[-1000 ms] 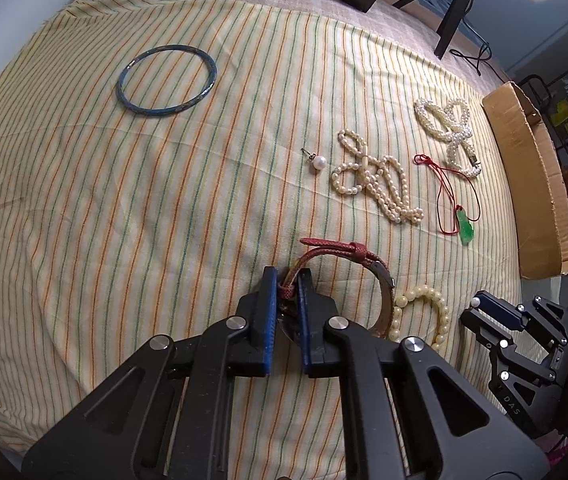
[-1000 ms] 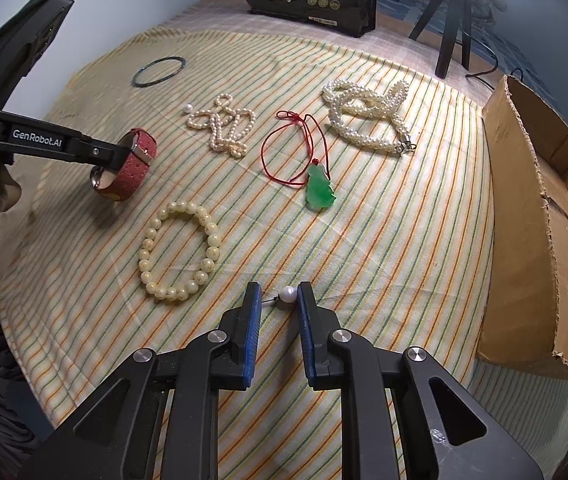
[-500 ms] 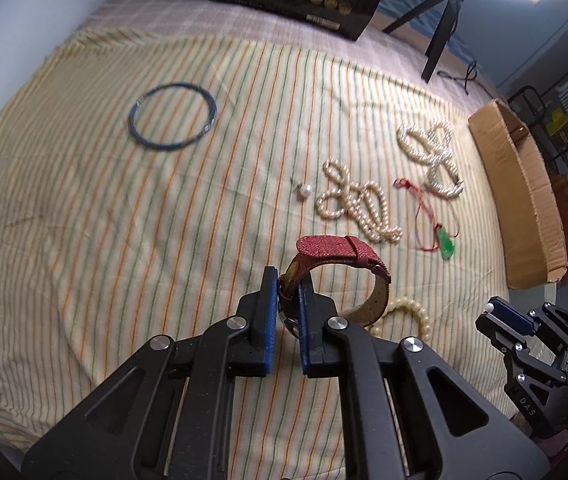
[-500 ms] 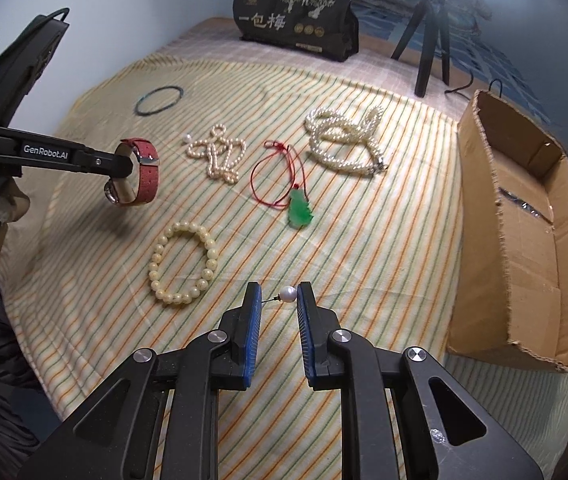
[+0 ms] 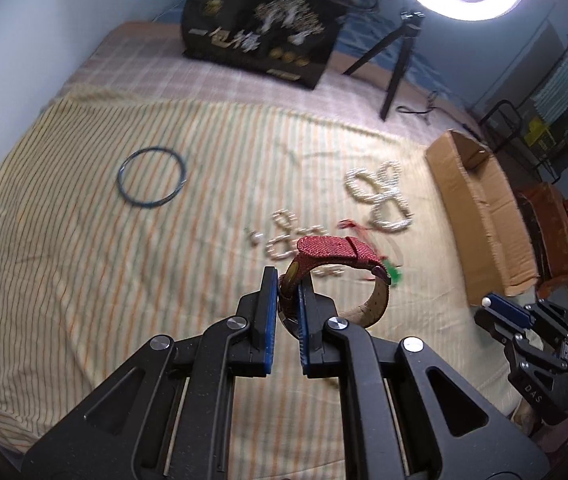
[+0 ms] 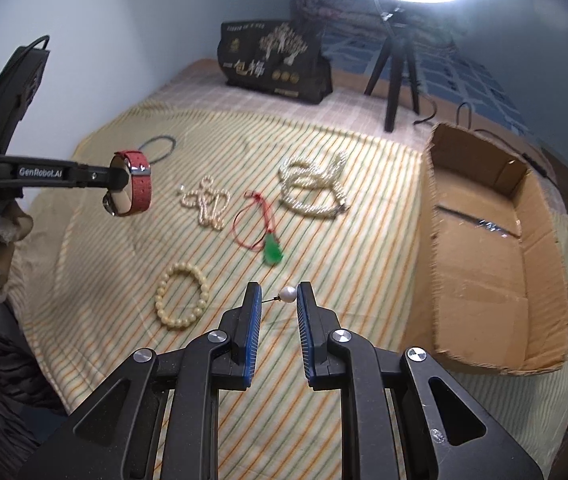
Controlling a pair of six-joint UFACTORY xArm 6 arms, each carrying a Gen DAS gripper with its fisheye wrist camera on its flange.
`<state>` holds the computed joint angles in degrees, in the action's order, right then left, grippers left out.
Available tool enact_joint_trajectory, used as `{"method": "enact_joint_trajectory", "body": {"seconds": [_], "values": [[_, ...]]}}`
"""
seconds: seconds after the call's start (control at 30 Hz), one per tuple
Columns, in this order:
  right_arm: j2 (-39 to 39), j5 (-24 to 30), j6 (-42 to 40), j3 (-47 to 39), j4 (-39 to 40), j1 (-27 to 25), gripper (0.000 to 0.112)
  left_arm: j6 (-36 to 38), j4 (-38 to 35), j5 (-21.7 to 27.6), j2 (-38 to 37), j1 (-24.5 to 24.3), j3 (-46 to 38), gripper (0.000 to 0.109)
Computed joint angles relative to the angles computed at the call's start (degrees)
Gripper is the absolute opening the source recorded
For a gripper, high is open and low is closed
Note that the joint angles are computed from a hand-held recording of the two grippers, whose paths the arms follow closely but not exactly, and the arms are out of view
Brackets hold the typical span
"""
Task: Organize jewelry
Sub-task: 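Carry the watch with the left tool while the right tool drops the earring into the box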
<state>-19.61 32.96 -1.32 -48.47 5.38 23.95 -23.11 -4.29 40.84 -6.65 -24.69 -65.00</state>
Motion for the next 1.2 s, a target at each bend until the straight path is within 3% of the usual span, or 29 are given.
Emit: {"method": "enact_joint_trajectory", "body": {"seconds": [0.73,1.2], "values": [[-5.7,-1.4,-0.3,2.5,1.0,-14.9,0.016,0.0,-1.5,-0.9,13.8,-12.5,-18.6,0.007],[0.1,-1.6,-4.2,-2.1,6.4,-21.6,0.016,-1.1,-0.5,1.0,25.7,-18.0,-32.7,0.007]]}}
